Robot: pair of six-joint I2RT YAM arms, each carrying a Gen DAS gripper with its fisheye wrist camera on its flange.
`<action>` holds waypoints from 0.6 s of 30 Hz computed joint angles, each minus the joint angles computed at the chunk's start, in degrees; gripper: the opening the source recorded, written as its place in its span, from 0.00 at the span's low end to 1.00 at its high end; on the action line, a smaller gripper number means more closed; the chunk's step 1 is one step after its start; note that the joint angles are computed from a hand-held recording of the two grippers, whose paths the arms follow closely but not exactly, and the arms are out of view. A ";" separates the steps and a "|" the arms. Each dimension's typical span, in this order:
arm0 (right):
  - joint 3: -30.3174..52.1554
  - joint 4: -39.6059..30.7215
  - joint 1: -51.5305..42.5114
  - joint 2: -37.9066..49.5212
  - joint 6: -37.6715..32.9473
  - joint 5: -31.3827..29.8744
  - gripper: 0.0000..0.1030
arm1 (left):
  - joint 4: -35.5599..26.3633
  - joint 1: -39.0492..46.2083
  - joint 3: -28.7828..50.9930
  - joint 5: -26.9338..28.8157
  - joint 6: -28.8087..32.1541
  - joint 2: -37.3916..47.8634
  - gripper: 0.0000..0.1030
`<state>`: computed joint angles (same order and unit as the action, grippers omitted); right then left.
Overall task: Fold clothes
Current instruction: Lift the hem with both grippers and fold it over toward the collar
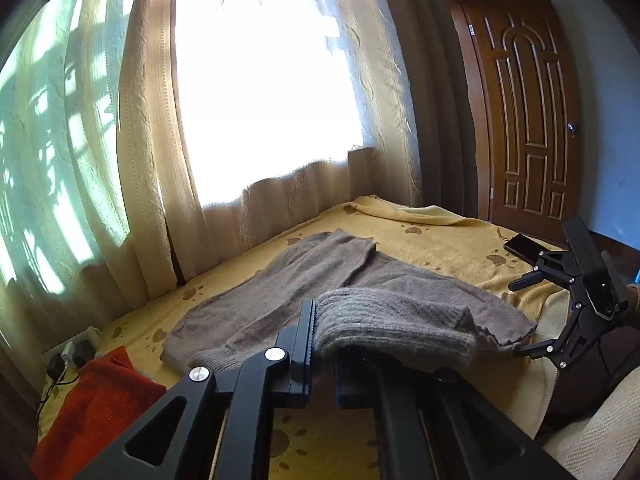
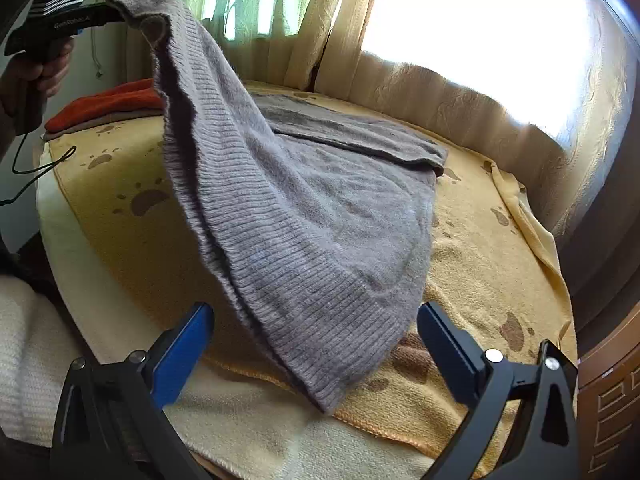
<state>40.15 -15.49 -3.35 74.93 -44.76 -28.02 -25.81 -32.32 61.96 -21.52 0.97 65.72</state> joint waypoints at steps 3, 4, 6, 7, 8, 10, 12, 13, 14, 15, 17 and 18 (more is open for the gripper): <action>-0.51 4.11 2.93 1.72 0.62 6.42 0.76 | -0.76 -0.91 0.14 -1.50 -0.26 -0.59 0.08; -1.07 5.43 3.72 1.93 0.41 8.26 0.67 | -0.98 -1.15 0.16 -1.91 -0.35 -0.85 0.08; -2.46 8.25 4.50 1.51 0.34 10.46 0.64 | -1.40 -1.59 0.21 -2.65 -0.51 -1.36 0.08; -3.72 10.21 4.90 0.58 0.09 11.93 0.64 | -1.49 -1.54 0.24 -2.69 -0.57 -1.60 0.08; -5.42 13.15 5.66 -0.47 -0.66 14.09 0.64 | -1.53 -1.39 0.27 -2.53 -0.65 -1.83 0.08; -9.03 17.84 6.86 -2.91 -3.26 16.56 0.55 | -1.41 -0.64 0.15 -1.54 -0.98 -2.33 0.08; -9.31 16.53 6.71 -3.91 -4.18 15.00 0.29 | -1.29 0.12 0.05 -0.54 -1.32 -2.80 0.08; -9.16 15.74 6.62 -4.10 -4.39 14.34 0.15 | -1.24 0.50 -0.03 -0.07 -1.54 -3.04 0.08; -9.41 15.89 6.95 -4.43 -4.53 14.65 0.10 | -1.18 0.86 -0.21 0.21 -1.88 -3.28 0.08; -9.43 16.30 7.18 -4.48 -4.36 15.11 0.08 | -1.14 1.12 -0.40 0.16 -2.05 -3.55 0.08; -8.68 16.88 6.97 -4.24 -3.15 15.11 0.07 | -1.06 1.69 -0.78 0.08 -2.38 -4.10 0.08; -7.96 17.01 6.60 -4.22 -1.86 14.53 0.07 | -1.10 2.08 -0.87 0.08 -2.50 -4.36 0.08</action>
